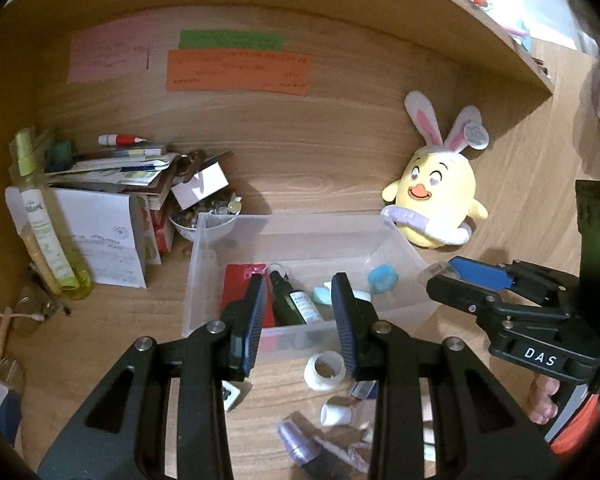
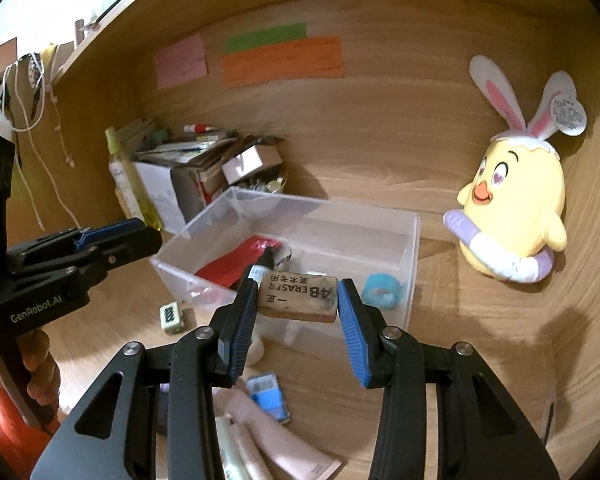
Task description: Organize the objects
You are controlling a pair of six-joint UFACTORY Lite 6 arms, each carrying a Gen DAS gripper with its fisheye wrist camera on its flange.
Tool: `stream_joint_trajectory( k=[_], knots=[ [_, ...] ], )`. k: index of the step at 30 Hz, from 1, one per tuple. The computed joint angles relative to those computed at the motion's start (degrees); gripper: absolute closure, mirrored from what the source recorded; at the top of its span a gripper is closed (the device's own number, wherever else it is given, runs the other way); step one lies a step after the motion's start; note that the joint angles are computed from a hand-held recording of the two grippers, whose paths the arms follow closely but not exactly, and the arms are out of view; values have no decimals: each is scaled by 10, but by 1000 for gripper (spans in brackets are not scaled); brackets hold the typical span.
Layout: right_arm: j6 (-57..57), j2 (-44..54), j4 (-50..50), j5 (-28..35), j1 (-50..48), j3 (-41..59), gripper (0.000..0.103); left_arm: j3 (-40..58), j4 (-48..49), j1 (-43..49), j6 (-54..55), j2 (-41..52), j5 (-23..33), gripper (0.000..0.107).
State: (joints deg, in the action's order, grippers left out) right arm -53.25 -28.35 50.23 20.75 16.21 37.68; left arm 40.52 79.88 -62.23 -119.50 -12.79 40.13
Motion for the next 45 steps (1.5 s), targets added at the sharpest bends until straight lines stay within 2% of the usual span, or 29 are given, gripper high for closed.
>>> stream_joint_trajectory(
  k=[5,13,18,21,29,32,33,40,45],
  knots=[
    [-28,32,26,-1,-11,24,65,7,3,25,3,16,-22,74],
    [-64,33,54,7,-17,4,65,-68,10,15,-32,-10,-22,72],
    [-58,28,46,5,-16,0,65,-129,-9,20,-36,-41,-41,53],
    [-39,37,31,-5,-8,11,65,-142,-18,35,-28,-18,-62,52],
    [17,120,-5,-25,19,81,65,-115,10,131,-11,83,-162,52],
    [46,161,-28,-27,24,114,65,-107,33,165,-14,102,-205,66],
    [55,171,-35,-27,26,122,65,-108,46,172,-25,104,-214,66],
    [118,267,-96,-21,28,194,65,-149,85,169,-88,63,-214,66],
    [177,338,-173,-14,30,247,65,-180,-18,118,-10,-35,-153,66]
  ],
)
